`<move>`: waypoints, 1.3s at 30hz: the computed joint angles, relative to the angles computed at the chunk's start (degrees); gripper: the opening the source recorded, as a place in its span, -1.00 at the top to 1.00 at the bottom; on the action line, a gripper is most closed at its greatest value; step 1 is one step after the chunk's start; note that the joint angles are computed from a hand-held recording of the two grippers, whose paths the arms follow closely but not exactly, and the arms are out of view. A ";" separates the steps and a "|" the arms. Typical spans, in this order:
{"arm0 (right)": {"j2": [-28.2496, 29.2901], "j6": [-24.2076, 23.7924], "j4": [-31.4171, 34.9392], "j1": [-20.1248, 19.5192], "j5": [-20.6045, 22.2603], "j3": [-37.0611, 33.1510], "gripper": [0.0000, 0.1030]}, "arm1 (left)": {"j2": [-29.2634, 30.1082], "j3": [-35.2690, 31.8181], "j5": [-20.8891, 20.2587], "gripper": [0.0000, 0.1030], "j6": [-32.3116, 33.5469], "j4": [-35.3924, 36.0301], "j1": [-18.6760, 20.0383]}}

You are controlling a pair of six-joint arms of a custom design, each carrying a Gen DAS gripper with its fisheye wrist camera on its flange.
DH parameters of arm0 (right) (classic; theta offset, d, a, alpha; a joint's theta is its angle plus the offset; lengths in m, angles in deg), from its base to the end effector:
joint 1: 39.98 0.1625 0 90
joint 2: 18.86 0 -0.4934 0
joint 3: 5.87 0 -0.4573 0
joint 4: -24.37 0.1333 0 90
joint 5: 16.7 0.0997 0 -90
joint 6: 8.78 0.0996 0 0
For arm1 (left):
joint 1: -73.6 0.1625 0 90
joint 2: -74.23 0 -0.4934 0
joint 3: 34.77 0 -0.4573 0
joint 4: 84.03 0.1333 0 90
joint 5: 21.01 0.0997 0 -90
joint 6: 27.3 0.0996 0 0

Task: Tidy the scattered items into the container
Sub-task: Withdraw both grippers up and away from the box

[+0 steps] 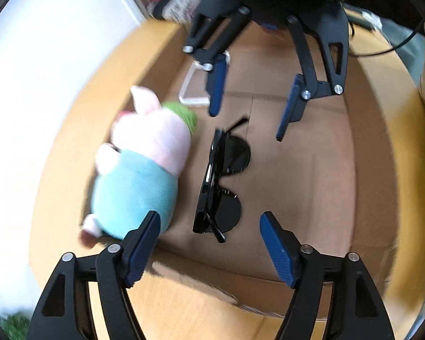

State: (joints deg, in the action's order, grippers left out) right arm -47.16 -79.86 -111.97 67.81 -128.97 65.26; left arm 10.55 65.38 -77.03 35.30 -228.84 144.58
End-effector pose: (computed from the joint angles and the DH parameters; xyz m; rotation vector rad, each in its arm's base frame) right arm 0.3583 -0.8039 -0.0004 1.9219 -1.9840 -0.1682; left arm -0.0518 -0.7301 0.2859 1.5258 1.9539 -0.0903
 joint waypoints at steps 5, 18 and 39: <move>-5.51 5.69 -10.29 1.56 0.50 9.01 -0.21 | -2.93 8.05 -0.74 -0.73 -3.04 -13.15 -4.18; -17.16 27.98 -32.64 1.46 -0.17 30.82 -0.21 | -9.62 22.81 0.74 -0.80 -19.91 -33.99 -11.02; -16.59 37.23 -43.32 -0.21 1.45 33.56 -0.21 | -5.88 26.24 2.99 -0.90 -36.26 -46.30 -13.31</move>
State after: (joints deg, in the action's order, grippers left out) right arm -63.75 -42.63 -155.29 67.60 -127.52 98.82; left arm 4.67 91.62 -74.04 -0.96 -275.14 131.27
